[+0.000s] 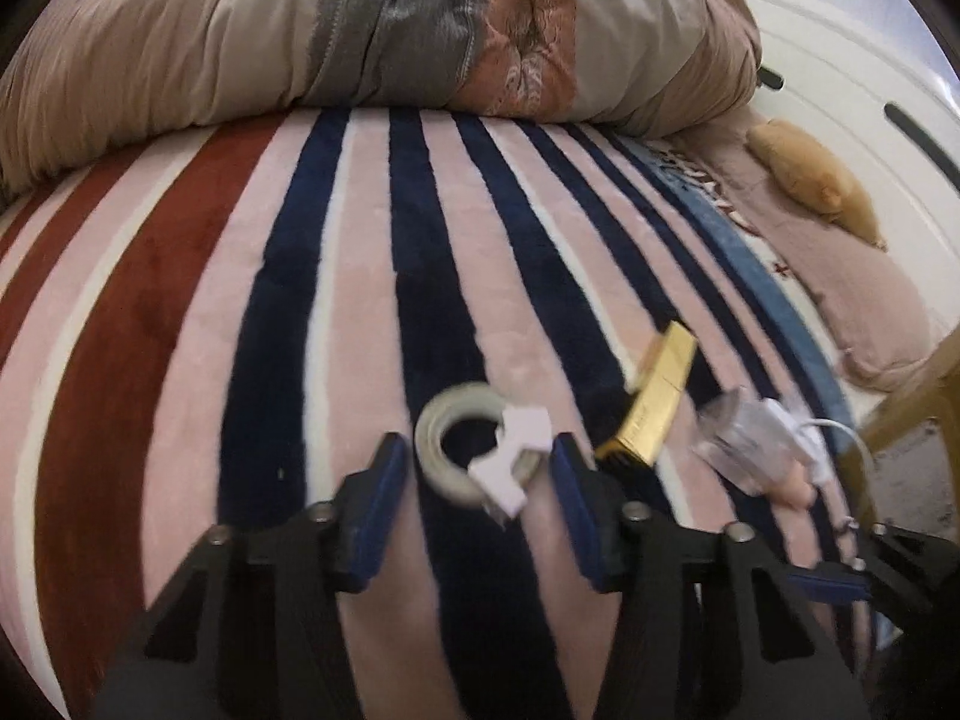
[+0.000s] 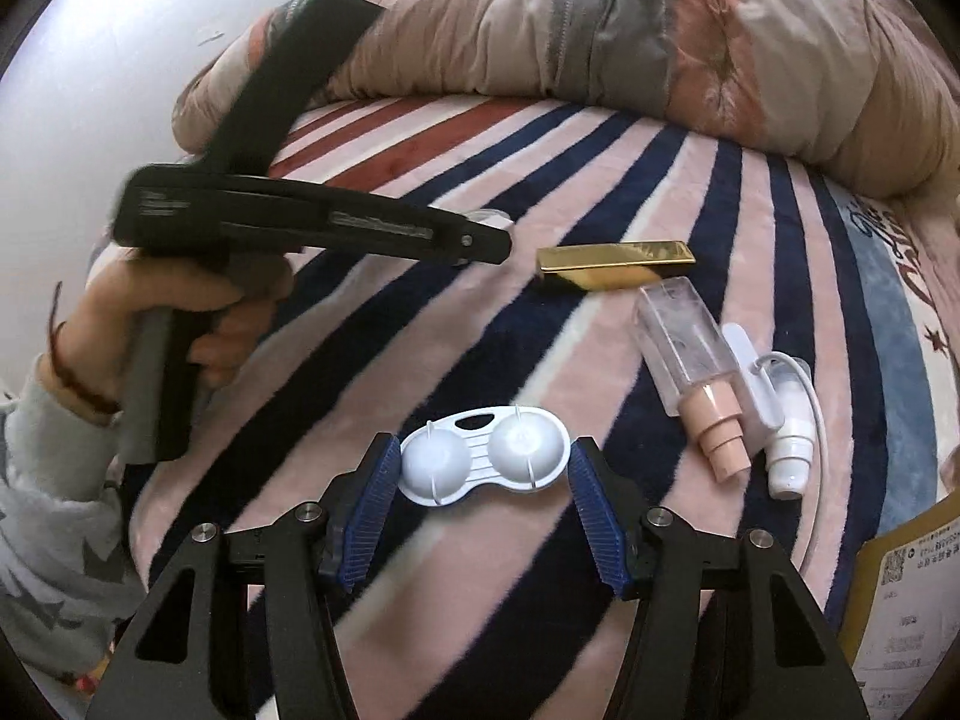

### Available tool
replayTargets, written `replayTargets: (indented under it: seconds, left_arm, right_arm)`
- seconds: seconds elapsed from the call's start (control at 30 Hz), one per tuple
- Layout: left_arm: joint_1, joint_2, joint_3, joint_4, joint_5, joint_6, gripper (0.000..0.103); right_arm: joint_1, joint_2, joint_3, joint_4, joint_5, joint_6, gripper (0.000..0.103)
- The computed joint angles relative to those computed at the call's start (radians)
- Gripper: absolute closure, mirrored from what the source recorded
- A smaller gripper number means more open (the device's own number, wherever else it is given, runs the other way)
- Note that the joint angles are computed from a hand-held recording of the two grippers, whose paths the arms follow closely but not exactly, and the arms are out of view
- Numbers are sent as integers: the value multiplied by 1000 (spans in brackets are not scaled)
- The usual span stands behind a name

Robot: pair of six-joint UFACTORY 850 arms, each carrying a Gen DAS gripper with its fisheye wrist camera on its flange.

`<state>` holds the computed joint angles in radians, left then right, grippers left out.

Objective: Organize rigid objects
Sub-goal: 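Grasp the tape roll with the left gripper while the right gripper approaches the lens case, then grasp the white lens case with the right gripper while the left holds the tape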

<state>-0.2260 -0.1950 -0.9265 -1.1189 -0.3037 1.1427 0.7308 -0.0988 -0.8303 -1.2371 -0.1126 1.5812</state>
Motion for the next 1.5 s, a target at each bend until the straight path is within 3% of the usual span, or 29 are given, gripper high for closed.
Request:
replayTargets:
  seconds: [0.3,0.53,0.7,0.8,0.87,1.03,1.07,1.13,1.17,1.23,1.33,1.4,1.5]
  left_arm:
    - [1,68,49,7,24,-2,63]
    - [0,288,135,60,5,-66,63]
    - [-24,472,164,56,-70,-66,63]
    - [-82,541,155,83,-70,-87,63]
    - [-141,565,138,119,-67,-127,63]
    - [-307,546,81,177,-45,-200,63]
    - [-342,535,72,217,-25,-239,63]
    - [-390,510,50,288,-4,-317,63]
    - [-401,501,42,310,0,-348,63]
    - [-408,494,36,367,11,-426,63]
    - [-396,508,52,480,25,-558,63]
    - [-366,529,77,453,16,-529,63]
    - [-317,562,119,408,2,-464,63]
  right_arm:
    - [0,29,14,-249,12,260,48]
    - [69,155,43,-409,-65,405,49]
    - [150,309,96,-427,-192,418,49]
    - [200,413,141,-375,-304,369,49]
    - [226,495,180,-322,-379,331,58]
    - [239,696,282,-156,-568,238,59]
    - [230,734,303,-121,-591,219,70]
    - [158,787,326,-23,-540,132,89]
    - [127,811,339,20,-516,97,89]
    - [131,846,358,10,-505,89,88]
    - [164,881,369,-67,-445,107,65]
    - [187,862,354,-69,-423,85,64]
    - [204,762,309,-60,-325,52,64]
